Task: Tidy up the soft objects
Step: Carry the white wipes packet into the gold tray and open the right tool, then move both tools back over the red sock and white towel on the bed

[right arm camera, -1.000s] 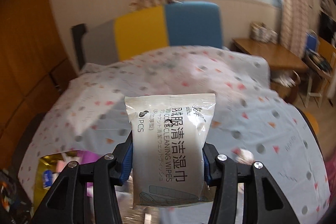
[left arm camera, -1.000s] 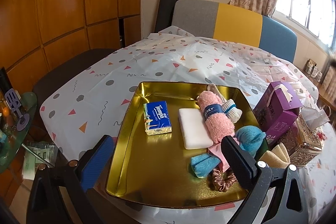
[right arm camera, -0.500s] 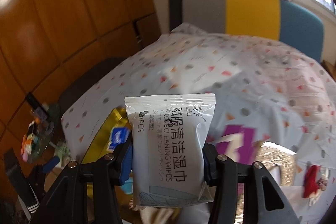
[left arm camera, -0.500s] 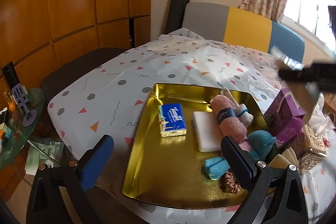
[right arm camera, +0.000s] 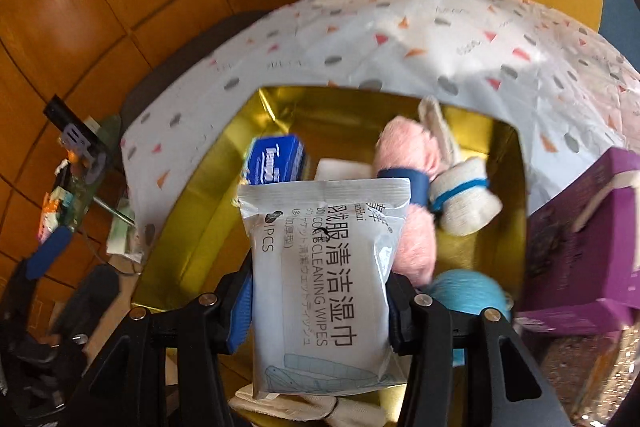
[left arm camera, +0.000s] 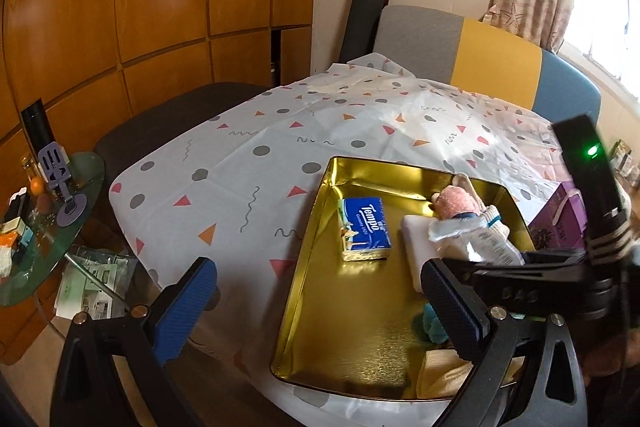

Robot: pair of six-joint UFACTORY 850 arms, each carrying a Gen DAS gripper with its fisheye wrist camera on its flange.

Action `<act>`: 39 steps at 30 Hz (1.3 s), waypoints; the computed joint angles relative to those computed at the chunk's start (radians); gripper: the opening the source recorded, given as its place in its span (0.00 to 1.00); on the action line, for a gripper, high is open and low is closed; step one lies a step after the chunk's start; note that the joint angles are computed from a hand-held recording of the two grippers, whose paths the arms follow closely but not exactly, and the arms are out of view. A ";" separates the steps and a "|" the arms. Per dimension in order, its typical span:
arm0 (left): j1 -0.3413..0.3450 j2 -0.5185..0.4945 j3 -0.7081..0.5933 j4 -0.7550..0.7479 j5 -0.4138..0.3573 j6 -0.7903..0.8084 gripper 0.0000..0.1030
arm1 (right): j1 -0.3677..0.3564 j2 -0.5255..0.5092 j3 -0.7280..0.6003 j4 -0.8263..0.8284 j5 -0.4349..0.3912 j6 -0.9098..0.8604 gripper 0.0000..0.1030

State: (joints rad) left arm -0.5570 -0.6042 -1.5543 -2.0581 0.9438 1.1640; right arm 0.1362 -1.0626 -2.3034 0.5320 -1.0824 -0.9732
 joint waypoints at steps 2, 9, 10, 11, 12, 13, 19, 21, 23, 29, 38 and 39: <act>0.000 0.003 0.004 0.001 0.003 -0.006 1.00 | 0.003 -0.030 -0.040 -0.014 -0.034 0.040 0.52; 0.003 0.007 0.012 0.001 -0.001 -0.018 1.00 | -0.019 -0.017 -0.017 0.056 -0.040 0.039 0.62; 0.001 0.006 0.011 0.003 0.000 -0.017 1.00 | -0.024 -0.006 -0.002 0.072 -0.031 0.030 0.63; 0.000 0.006 0.010 0.005 0.001 -0.016 1.00 | -0.029 0.008 0.015 0.087 -0.022 0.019 0.64; -0.001 0.005 0.007 0.006 0.002 -0.014 1.00 | -0.031 0.013 0.019 0.091 -0.019 0.018 0.64; -0.003 0.004 0.005 0.008 0.004 -0.014 1.00 | -0.033 0.024 0.031 0.098 -0.010 0.010 0.64; -0.010 0.000 -0.008 0.011 0.012 0.000 1.00 | -0.053 0.133 0.191 0.146 0.125 -0.087 0.64; -0.013 -0.005 -0.018 0.007 0.015 0.015 1.00 | -0.063 0.165 0.237 0.170 0.166 -0.117 0.64; -0.017 -0.008 -0.024 0.009 0.018 0.020 1.00 | -0.075 0.191 0.272 0.195 0.197 -0.147 0.64; -0.024 -0.022 -0.049 0.008 0.021 0.058 1.00 | -0.119 0.266 0.362 0.312 0.276 -0.291 0.64; -0.038 -0.058 -0.119 0.016 0.026 0.137 1.00 | -0.218 0.265 0.297 0.407 0.319 -0.340 0.64; -0.040 -0.064 -0.130 0.016 0.027 0.147 1.00 | -0.231 0.257 0.276 0.408 0.323 -0.330 0.64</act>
